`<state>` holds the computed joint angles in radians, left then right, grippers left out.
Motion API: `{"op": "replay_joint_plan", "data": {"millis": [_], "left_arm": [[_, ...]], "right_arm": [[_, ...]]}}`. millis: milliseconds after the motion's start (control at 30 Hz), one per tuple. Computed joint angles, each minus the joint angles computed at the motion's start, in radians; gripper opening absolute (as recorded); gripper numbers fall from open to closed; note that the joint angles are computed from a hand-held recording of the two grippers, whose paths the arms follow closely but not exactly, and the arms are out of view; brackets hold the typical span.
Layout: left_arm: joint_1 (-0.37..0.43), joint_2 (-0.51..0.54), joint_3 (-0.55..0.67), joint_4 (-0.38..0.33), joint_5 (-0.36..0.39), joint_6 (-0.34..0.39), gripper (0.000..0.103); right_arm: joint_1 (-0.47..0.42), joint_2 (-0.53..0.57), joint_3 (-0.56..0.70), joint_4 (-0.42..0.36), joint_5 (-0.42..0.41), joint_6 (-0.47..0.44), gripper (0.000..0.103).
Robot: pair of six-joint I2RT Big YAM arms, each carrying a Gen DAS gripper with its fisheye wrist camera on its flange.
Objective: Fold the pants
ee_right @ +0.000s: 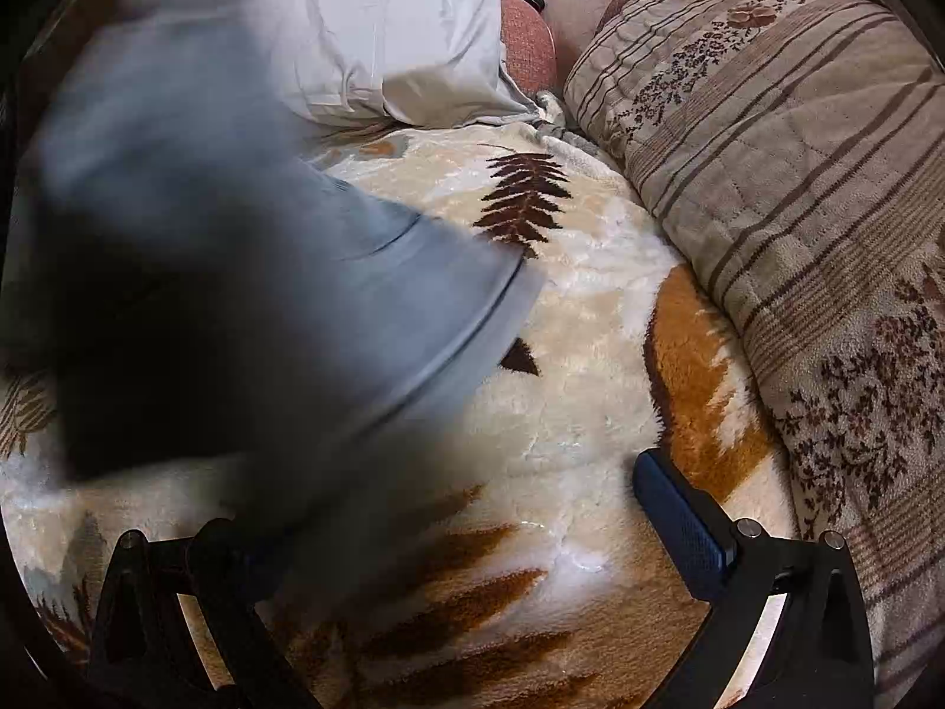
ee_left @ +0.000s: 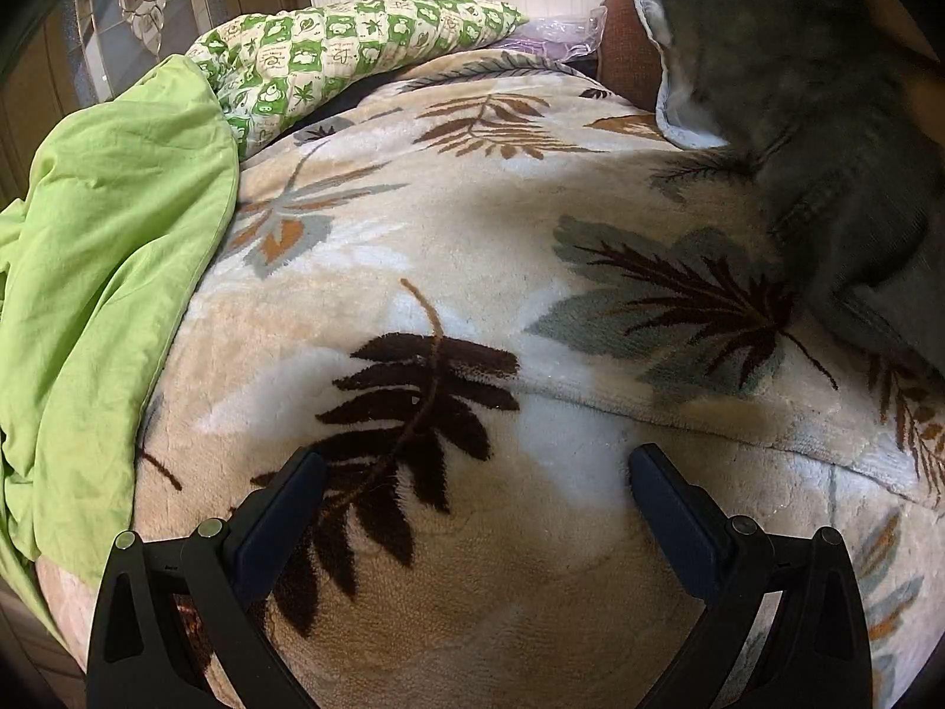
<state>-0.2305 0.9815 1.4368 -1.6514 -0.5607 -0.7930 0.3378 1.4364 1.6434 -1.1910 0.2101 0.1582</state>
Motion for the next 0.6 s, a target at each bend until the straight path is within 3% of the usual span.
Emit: {"op": "replay_joint_plan", "data": {"millis": [600], "left_arm": [[-0.001, 0.008, 0.004, -0.004, 0.004, -0.002, 0.103]], "right_arm": [[0.004, 0.001, 0.005, -0.011, 0.005, 0.006, 0.102]]}}
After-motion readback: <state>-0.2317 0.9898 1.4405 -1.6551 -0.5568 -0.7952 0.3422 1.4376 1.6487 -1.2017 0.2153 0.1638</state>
